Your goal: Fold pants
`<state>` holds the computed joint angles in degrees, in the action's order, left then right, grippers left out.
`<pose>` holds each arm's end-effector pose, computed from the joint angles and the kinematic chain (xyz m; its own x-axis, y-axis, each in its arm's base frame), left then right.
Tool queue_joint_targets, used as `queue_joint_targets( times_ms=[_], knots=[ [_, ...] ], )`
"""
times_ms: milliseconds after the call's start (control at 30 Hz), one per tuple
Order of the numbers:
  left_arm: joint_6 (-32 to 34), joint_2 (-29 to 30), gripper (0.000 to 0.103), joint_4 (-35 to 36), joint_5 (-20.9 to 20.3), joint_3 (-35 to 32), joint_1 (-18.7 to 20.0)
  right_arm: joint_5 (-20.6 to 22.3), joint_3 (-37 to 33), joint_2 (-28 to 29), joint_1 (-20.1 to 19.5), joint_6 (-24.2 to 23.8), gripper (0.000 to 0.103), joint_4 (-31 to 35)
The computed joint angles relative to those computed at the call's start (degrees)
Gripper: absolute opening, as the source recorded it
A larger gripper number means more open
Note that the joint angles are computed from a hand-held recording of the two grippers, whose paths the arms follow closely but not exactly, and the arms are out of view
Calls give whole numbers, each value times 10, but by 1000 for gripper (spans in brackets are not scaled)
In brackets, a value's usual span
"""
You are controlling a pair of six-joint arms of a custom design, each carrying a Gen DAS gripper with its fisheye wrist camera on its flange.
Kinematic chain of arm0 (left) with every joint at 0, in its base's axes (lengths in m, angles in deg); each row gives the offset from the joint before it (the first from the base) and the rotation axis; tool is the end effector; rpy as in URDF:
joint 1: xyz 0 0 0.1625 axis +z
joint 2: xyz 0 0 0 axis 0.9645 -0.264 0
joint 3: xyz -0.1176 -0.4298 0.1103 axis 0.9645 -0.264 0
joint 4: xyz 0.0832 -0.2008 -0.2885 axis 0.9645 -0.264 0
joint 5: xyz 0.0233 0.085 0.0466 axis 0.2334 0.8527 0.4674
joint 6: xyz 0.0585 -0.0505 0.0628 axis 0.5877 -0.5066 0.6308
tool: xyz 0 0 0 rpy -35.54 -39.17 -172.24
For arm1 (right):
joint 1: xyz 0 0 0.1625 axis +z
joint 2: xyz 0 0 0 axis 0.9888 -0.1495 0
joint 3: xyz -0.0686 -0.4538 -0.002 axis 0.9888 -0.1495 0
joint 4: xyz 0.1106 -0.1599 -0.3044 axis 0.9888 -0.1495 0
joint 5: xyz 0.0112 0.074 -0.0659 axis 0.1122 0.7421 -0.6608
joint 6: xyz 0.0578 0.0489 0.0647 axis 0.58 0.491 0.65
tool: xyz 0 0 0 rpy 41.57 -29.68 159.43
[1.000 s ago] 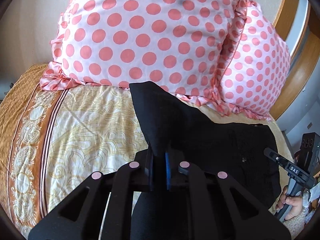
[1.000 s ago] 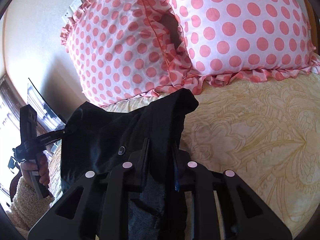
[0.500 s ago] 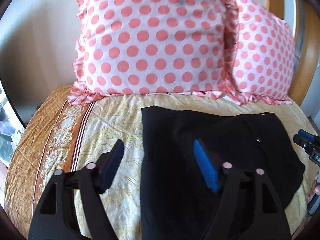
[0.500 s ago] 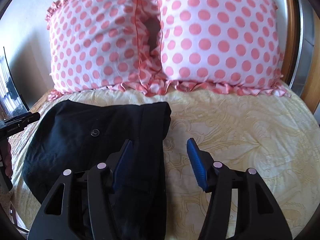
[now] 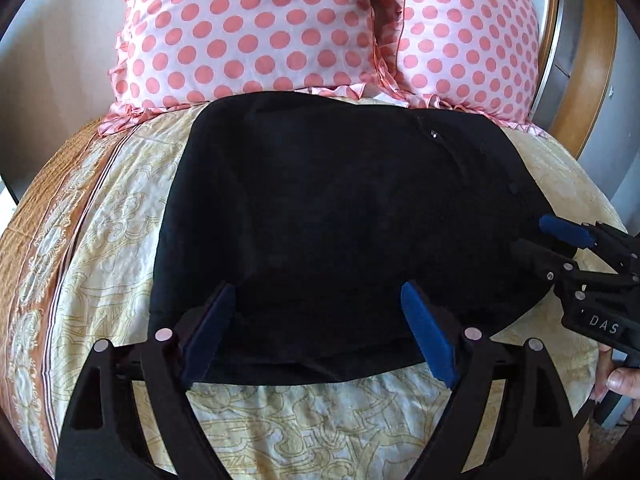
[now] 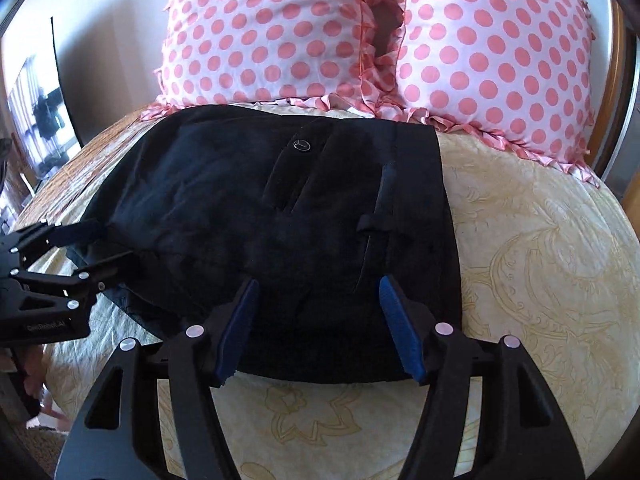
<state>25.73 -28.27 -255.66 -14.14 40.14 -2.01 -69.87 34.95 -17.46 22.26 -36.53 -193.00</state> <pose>0.0026 -0.6084 0.1419 -0.7332 0.2932 -0.6136 0.5938 0.7157 -0.3676 0.2110 -0.5740 -0.0359 -0.6742 -0.1605 0.7209 -0.5303 0.7846 -0.3213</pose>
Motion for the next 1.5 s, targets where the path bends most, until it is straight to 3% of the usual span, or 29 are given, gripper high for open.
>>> queue_joint_targets(
  times_ms=[133,200,533,800,1067,1167,1500],
  knots=[
    [-10,-14,91,-21,2,25,-5,6,24,0,9,3,77,-64],
    [-11,-29,101,-52,-5,55,-5,6,44,0,16,6,90,-108],
    [13,-30,101,-229,41,175,-9,-13,106,42,44,20,97,-229],
    [45,-9,101,-292,72,199,-5,-36,113,62,50,22,102,-253],
    [42,-6,101,-321,48,209,7,-41,111,74,45,41,102,-236],
    [52,2,101,-346,39,211,10,-34,111,87,43,23,102,-276],
    [59,17,101,-387,32,217,11,-24,112,99,41,1,102,-316]
  ],
)
